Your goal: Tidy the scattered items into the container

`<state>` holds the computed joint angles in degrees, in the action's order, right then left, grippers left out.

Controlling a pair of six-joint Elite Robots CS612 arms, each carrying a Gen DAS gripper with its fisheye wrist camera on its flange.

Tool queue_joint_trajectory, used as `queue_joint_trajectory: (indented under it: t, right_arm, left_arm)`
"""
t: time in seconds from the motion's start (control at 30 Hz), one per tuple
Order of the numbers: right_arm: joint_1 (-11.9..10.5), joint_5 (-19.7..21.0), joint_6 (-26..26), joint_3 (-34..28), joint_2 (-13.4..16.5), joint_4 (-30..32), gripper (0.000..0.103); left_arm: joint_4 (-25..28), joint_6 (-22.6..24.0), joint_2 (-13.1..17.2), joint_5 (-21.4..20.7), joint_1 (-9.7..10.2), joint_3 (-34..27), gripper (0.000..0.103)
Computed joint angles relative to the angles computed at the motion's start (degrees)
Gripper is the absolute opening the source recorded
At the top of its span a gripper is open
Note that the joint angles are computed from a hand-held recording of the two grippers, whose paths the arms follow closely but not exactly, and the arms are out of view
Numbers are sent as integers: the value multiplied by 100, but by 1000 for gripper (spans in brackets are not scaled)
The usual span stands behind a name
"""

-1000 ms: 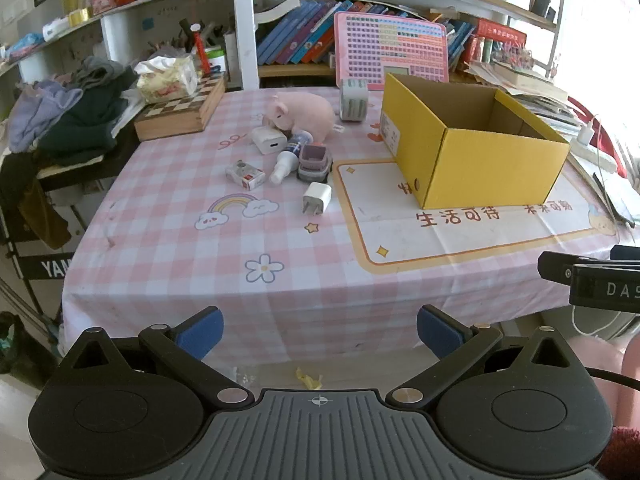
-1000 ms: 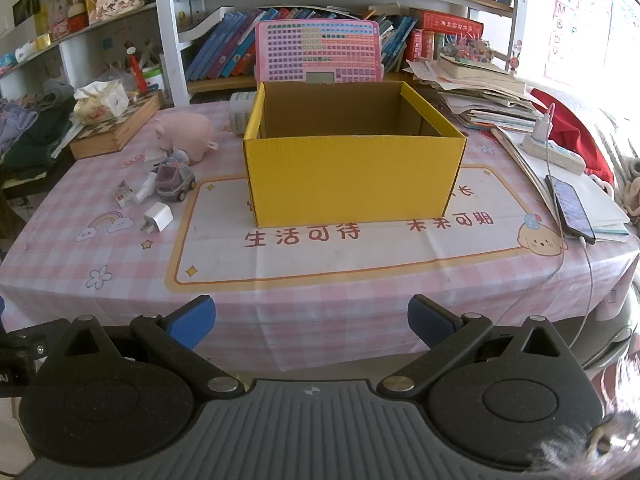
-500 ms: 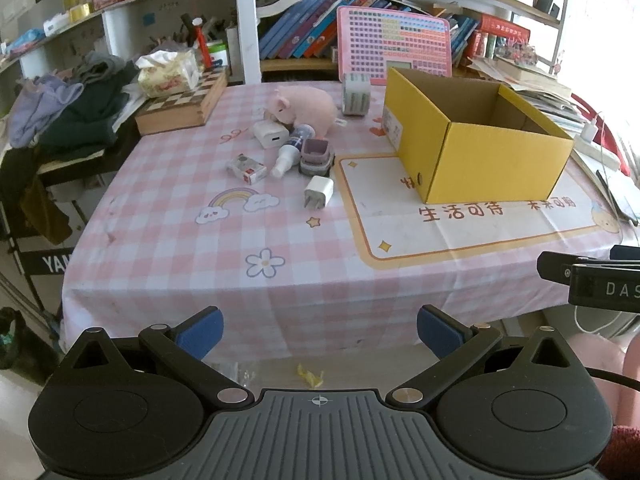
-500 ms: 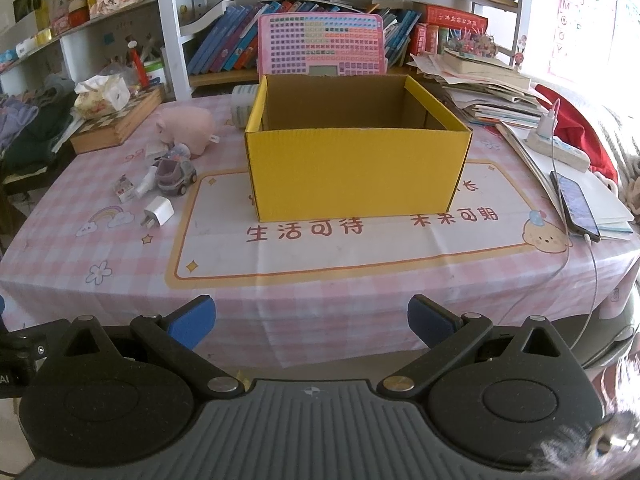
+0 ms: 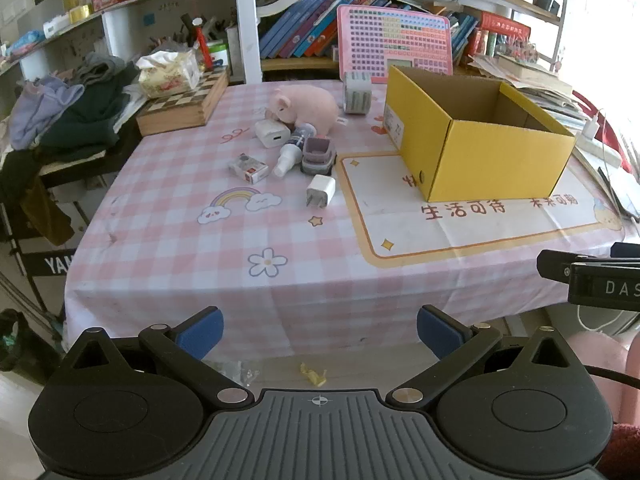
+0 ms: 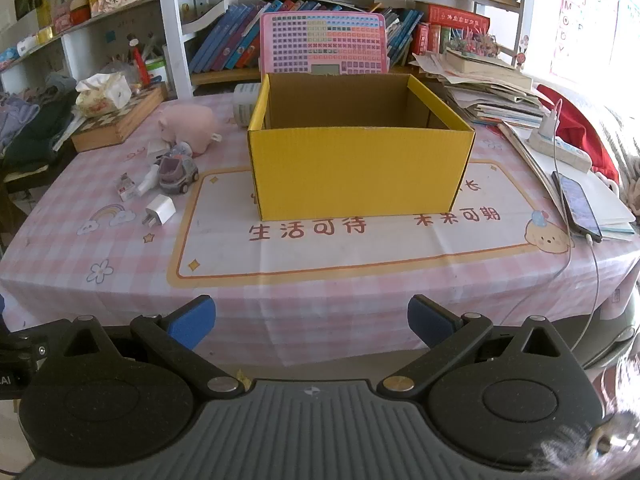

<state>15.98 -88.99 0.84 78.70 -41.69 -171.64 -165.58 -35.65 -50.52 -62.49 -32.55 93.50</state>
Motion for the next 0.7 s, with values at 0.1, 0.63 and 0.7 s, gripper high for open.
queue_joint_trajectory:
  t: [0.1, 0.63, 0.7]
  right_arm:
    - [2, 1, -6, 3, -2, -4, 103]
    - [24, -2, -32, 11, -8, -55, 103]
    - [28, -4, -35, 9, -9, -35, 103]
  left_arm:
    - [-44, 3, -6, -10, 4, 20, 103]
    - [-183, 146, -16, -104, 14, 55, 103]
    - [-221, 229, -18, -110, 10, 65, 103]
